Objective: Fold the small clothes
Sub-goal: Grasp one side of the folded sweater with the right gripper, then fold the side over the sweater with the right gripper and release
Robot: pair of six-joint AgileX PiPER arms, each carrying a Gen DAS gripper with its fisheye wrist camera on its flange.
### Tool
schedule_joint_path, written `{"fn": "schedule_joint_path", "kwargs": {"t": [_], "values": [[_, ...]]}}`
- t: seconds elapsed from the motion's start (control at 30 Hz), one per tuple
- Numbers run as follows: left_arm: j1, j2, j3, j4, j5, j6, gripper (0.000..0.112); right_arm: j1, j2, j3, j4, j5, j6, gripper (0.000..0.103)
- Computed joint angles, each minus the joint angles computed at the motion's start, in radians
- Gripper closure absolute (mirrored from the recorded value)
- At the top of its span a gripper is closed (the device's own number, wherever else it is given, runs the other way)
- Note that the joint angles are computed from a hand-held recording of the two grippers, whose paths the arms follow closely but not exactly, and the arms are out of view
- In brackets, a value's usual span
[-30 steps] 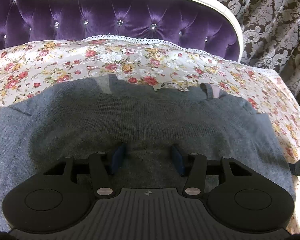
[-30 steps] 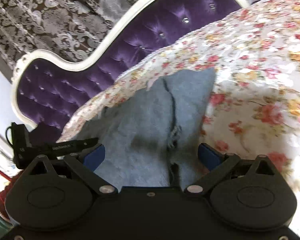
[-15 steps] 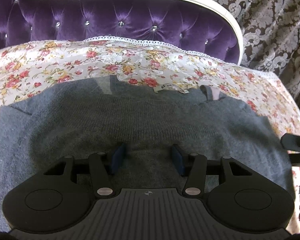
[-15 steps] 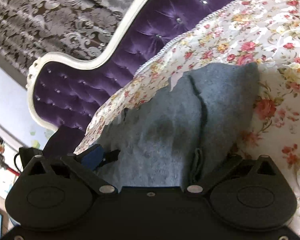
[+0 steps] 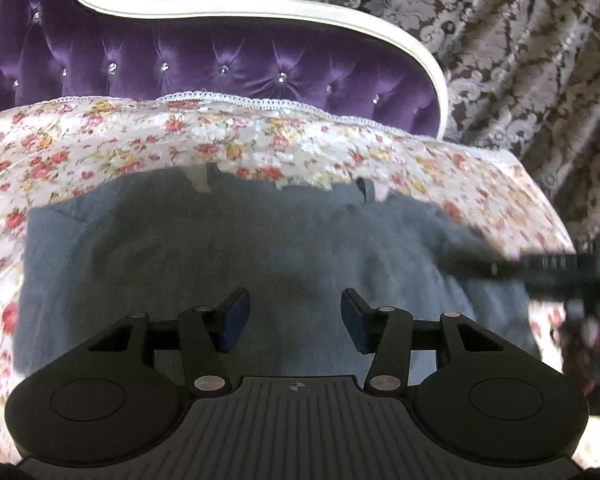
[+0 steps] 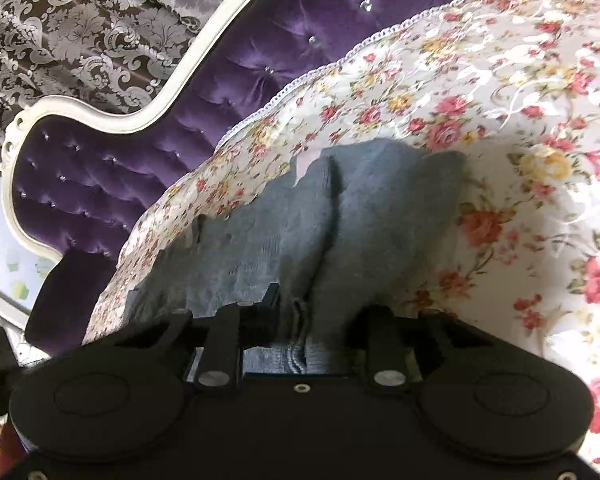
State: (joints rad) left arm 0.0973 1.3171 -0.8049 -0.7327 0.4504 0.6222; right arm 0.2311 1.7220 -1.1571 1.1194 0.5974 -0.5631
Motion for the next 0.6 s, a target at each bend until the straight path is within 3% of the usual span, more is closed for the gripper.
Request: {"fn": "schedule_joint_path", "kwargs": {"t": [0.1, 0.2, 0.37, 0.47, 0.6], "values": [[-0.003, 0.046, 0.008, 0.031, 0.011, -0.010, 0.064, 0.027, -0.007, -0.031, -0.104, -0.016, 0.109, 0.067], [0.037, 0.039, 0.030, -0.077, 0.019, 0.100, 0.064, 0.073, -0.009, -0.084, -0.294, -0.025, 0.297, 0.071], [0.167, -0.113, 0.102, -0.186, 0.092, 0.226, 0.064, 0.141, -0.019, -0.169, -0.506, -0.009, 0.502, 0.072], [0.318, -0.208, 0.158, -0.249, 0.188, 0.359, 0.063, 0.202, -0.007, -0.260, -0.623, 0.029, 0.615, 0.073], [0.596, -0.272, 0.214, -0.301, 0.394, 0.509, 0.063, 0.288, 0.049, -0.416, -0.701, 0.083, 0.704, 0.074]]}}
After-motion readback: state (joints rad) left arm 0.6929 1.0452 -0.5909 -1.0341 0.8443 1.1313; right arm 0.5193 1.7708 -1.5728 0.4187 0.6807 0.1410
